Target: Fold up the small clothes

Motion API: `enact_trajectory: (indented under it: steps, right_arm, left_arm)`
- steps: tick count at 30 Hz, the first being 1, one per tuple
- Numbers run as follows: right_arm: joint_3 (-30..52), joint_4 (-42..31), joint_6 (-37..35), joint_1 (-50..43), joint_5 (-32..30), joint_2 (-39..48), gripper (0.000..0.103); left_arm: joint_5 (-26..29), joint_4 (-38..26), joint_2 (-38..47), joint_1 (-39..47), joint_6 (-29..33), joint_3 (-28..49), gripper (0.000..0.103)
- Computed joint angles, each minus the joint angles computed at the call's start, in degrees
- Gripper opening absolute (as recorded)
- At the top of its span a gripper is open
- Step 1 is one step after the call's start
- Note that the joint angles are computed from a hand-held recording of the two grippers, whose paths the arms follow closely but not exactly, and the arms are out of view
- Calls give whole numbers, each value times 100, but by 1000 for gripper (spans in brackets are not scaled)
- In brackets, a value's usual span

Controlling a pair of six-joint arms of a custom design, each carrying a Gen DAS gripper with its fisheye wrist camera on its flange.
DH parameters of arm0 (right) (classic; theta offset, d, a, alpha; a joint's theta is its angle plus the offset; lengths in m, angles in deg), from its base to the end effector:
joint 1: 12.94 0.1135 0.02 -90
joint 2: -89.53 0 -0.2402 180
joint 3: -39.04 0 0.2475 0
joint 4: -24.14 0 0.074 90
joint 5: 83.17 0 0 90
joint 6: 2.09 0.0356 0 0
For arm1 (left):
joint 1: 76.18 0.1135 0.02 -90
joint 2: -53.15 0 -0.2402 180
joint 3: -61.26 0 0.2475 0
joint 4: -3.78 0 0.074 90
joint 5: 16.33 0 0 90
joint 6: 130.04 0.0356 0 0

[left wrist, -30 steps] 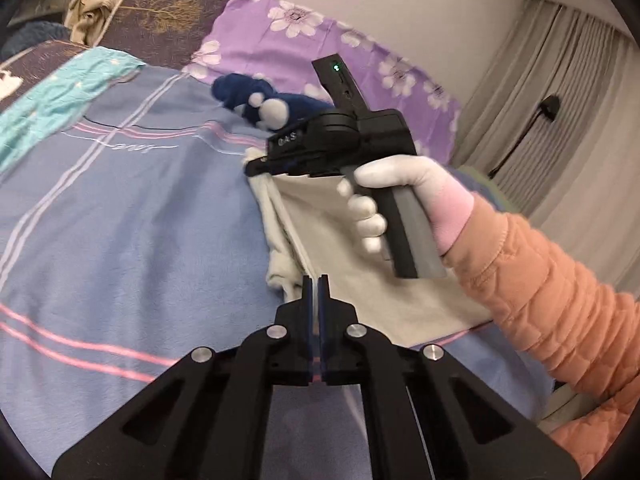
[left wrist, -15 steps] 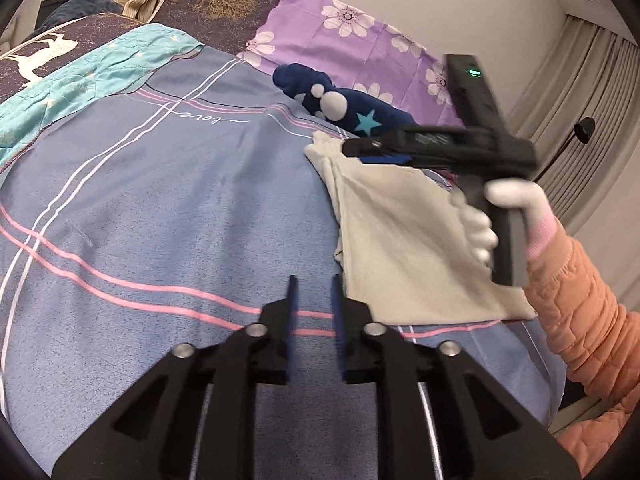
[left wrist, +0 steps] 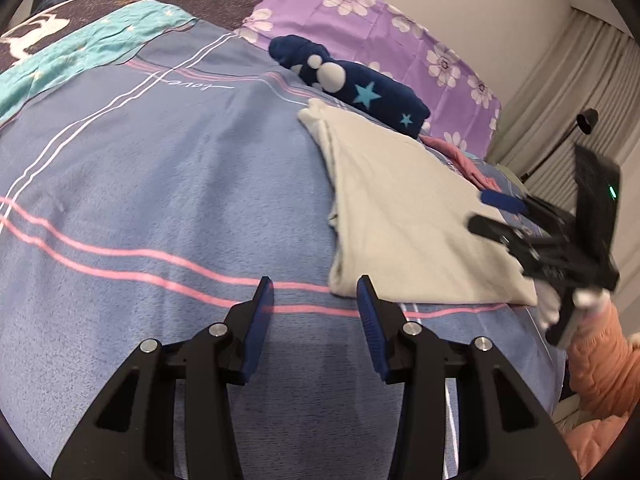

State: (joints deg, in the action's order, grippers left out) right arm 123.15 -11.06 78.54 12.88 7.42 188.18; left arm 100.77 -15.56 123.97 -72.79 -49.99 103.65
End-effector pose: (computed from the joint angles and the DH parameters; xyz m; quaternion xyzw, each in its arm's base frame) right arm 0.3301 0.1593 0.2052 -0.2821 0.8955 0.0444 0.3413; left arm 0.2303 -0.0026 0.1443 -0.0215 0.9106 -0.2382 0.3371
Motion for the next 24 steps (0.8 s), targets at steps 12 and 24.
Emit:
enact_trajectory:
  steps: [12,24]
  right_arm:
    - [-1378,1370,494,194,362,-953,45]
    - [-1533,1167,-100,1072,674,-930,59]
  left_arm:
    - [-182,23,22,-128,-80,6,49]
    - [-108,22,-136,307,-133,-90,49]
